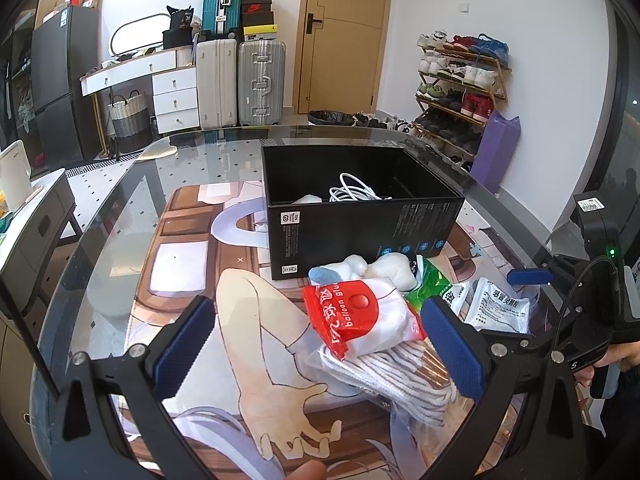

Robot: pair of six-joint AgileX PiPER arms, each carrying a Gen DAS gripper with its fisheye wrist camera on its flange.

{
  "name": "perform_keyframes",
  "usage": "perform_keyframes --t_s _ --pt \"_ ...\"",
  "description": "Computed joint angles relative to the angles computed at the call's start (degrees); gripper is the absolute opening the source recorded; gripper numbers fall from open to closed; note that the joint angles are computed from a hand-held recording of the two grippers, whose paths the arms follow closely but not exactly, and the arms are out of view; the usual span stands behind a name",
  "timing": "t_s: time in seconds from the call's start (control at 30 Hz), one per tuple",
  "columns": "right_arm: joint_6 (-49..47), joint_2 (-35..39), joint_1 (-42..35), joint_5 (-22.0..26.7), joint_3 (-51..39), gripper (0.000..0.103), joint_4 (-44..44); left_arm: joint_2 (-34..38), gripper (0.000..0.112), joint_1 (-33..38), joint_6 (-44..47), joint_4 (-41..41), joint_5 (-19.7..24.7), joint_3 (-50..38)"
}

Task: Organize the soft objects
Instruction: 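Close the right gripper on the white printed sachet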

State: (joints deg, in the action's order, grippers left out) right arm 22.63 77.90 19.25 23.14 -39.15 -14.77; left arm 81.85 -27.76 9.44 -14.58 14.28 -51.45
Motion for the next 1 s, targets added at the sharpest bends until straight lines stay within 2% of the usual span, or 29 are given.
perform_keyframes --t_s 0.33,0.47,0.57,0.67,0.73,0.93,1.0 --pt "-9.8 -1.7 -2.0 0.4 1.7 0.102 6.3 0.0 0.103 -0.1 -1.2 1.0 0.0 0.0" --pt "-14.2 -2.8 -3.2 0.4 2.8 0.102 9.2 0.4 0.103 -0.4 -4.2 4.2 0.5 -0.5" --pt "-14.6 -3.2 -3.3 -0.7 3.5 0.102 9.3 0.5 0.103 -0.3 -3.6 3.6 0.8 -0.6" --pt "-15.2 -3.6 -3.3 -2.2 4.1 0.096 9.6 0.4 0.103 -0.2 -2.9 3.0 0.9 -0.6" --pt "-15.0 -4.0 -3.3 -2.5 4.2 0.084 9.4 0.4 0.103 -0.2 -3.1 3.2 0.8 -0.6" --pt "-12.5 -4.2 -3.6 -2.7 3.7 0.061 7.9 0.4 0.103 -0.4 -3.8 3.8 0.9 -0.6" --pt "-12.6 -4.0 -3.6 -2.8 3.5 0.057 8.0 0.4 0.103 -0.4 -3.9 4.0 0.9 -0.7"
